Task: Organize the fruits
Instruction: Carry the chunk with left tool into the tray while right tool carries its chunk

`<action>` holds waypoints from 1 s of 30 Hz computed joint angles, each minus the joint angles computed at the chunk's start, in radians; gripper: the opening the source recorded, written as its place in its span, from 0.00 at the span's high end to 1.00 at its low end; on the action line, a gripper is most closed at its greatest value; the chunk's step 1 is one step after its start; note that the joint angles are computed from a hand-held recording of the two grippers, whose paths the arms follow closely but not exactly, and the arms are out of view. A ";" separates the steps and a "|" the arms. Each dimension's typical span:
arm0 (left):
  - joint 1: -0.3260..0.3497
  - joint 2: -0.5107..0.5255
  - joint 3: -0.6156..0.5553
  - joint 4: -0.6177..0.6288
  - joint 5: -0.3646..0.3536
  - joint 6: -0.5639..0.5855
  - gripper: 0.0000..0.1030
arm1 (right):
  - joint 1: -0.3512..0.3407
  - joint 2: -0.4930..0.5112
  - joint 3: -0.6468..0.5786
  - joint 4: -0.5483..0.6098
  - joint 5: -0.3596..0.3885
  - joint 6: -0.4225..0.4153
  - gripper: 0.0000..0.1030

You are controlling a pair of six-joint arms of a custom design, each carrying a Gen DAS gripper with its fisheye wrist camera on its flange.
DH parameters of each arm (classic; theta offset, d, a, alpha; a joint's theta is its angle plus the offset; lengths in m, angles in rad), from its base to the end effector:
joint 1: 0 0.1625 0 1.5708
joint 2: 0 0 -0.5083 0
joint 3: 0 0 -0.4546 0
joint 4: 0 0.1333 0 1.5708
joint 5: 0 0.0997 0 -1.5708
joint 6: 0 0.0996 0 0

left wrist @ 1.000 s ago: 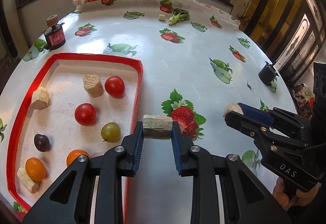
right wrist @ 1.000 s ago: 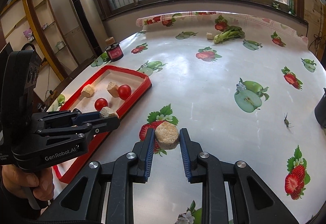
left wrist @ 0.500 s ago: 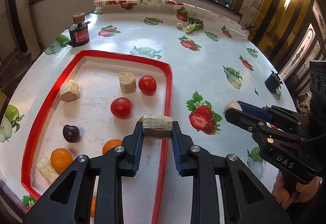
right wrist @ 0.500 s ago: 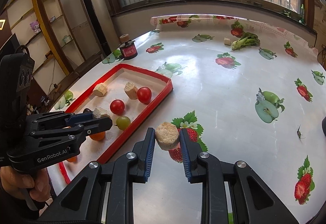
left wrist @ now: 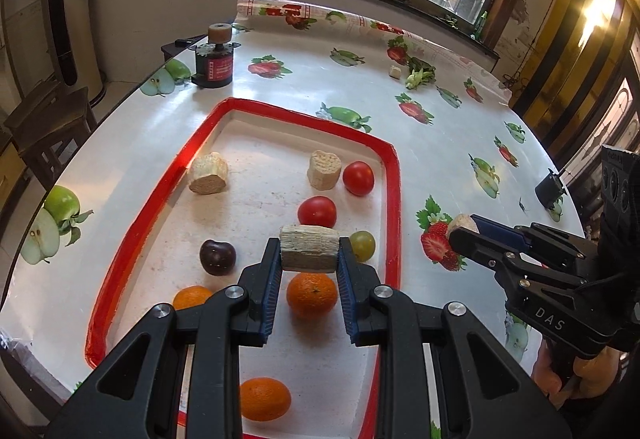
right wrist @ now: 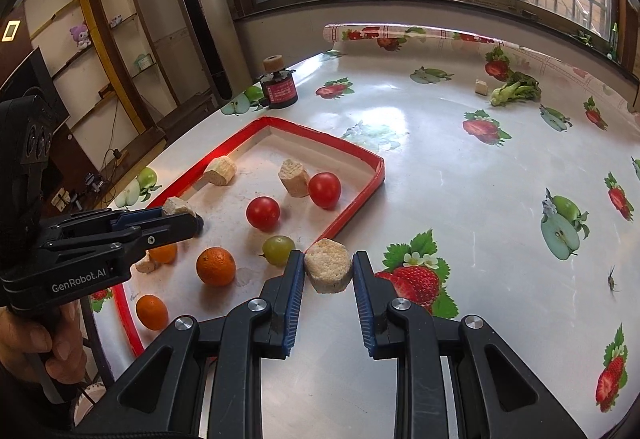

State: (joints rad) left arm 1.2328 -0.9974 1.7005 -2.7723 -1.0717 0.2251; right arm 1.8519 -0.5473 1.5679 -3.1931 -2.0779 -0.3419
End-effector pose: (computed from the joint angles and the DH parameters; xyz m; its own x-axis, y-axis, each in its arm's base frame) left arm -0.0786 -0.7694 0.2664 -0.8164 0.2584 -0.5165 0.4857 0.7909 -0.3721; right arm 0.3044 -0.7481 0.0242 -0.7864 -0.2452 0.5670 -0.5226 0.7534 -0.3991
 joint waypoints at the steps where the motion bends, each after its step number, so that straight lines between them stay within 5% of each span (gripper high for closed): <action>1: 0.003 -0.002 -0.001 -0.001 0.002 0.000 0.77 | 0.001 0.005 -0.006 0.005 0.001 -0.001 0.76; 30: 0.089 0.021 -0.103 0.069 0.014 -0.080 0.77 | -0.007 0.094 -0.179 0.153 0.049 0.004 0.76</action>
